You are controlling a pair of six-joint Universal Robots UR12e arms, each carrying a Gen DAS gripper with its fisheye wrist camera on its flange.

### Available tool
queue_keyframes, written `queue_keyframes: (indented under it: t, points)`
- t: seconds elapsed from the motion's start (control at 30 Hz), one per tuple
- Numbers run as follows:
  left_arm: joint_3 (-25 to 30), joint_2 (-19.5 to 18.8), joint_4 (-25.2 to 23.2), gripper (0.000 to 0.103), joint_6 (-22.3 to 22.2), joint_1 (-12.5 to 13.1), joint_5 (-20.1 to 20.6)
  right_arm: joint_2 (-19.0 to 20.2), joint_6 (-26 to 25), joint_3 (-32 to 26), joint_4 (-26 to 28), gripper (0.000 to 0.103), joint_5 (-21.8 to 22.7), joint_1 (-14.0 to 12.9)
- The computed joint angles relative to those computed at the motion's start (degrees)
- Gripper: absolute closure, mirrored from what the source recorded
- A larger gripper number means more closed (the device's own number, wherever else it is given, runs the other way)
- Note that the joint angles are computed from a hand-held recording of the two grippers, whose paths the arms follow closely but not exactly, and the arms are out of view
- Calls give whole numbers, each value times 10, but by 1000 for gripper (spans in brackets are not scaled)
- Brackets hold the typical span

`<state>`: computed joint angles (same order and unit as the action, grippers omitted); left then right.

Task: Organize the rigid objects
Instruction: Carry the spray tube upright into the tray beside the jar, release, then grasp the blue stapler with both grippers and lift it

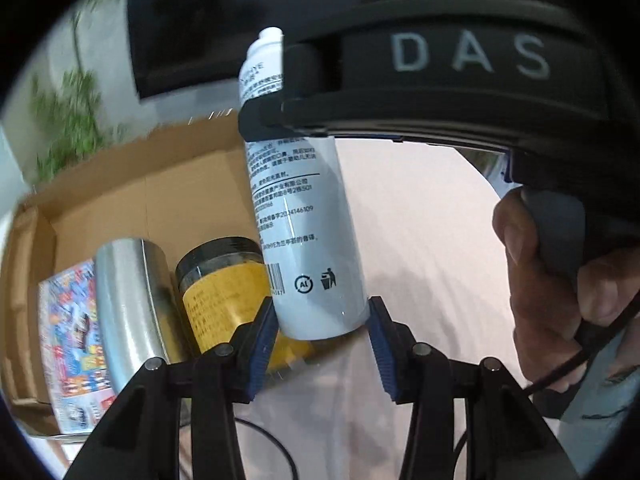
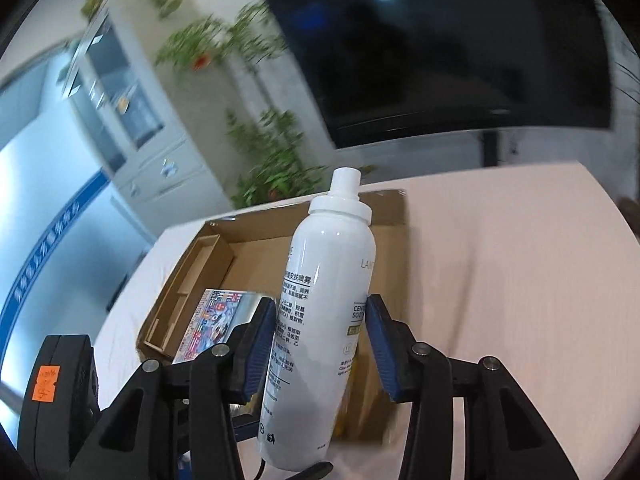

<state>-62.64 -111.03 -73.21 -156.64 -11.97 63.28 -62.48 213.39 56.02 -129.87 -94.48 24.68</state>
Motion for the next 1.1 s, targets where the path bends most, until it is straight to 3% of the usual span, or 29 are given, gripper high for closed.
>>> queue_keyframes:
  t: [0.1, 0.13, 0.17, 0.3, 0.4, 0.43, 0.53, 0.57, 0.63, 0.7, 0.73, 0.77, 0.83, 0.9, 1.0, 1.03, 1.1]
  points:
    - [29, -25, -43, 59, -23, 2, 6, 36, -34, -44, 37, 60, 65, -22]
    - [12, -19, -36, 62, -24, -1, -11, 46, -38, -55, 45, 60, 79, -26]
    - [16, -20, -52, 78, -11, -4, -4, 55, -39, -63, 55, 60, 91, -30]
    - [21, -22, -95, 78, 18, -8, -12, 66, -30, -61, 78, 62, 81, -35]
    - [18, -24, -69, 78, 10, -4, -10, 68, -12, -51, 101, 63, 66, -34]
    - [14, -18, -80, 78, 8, 1, -20, 66, -2, -45, 109, 63, 73, -34]
    - [-36, 21, -34, 78, -14, 15, -25, 70, 11, -44, 121, 62, 58, -26]
    - [-56, 37, -14, 76, -13, 23, -26, 69, 18, -44, 124, 59, 47, -23]
    - [-103, 72, 47, 74, -15, 44, -32, 62, 42, -33, 115, 39, 61, -23]
    - [-139, 104, 124, 68, -22, 64, -24, 43, 55, -7, 72, 0, 53, -14]
    - [-161, 122, 172, 51, -28, 76, -14, 33, 54, 0, 66, 0, 24, -5]
    - [-188, 146, 231, 23, -43, 93, 1, 29, 44, 0, 56, 0, -26, 11]
    - [-226, 178, 315, 1, -71, 118, 29, 17, 6, 11, 38, 0, -95, 40]
    - [-230, 184, 356, 0, -72, 130, 65, 1, -14, 33, 4, 0, -132, 68]
    - [-251, 221, 331, 0, -59, 154, 102, -14, -26, 67, -54, 0, -167, 107]
    - [-261, 230, 322, 0, -71, 162, 105, -17, -25, 75, -64, 0, -167, 117]
    - [-288, 249, 293, 0, -87, 185, 72, -16, -30, 85, -78, 0, -132, 140]
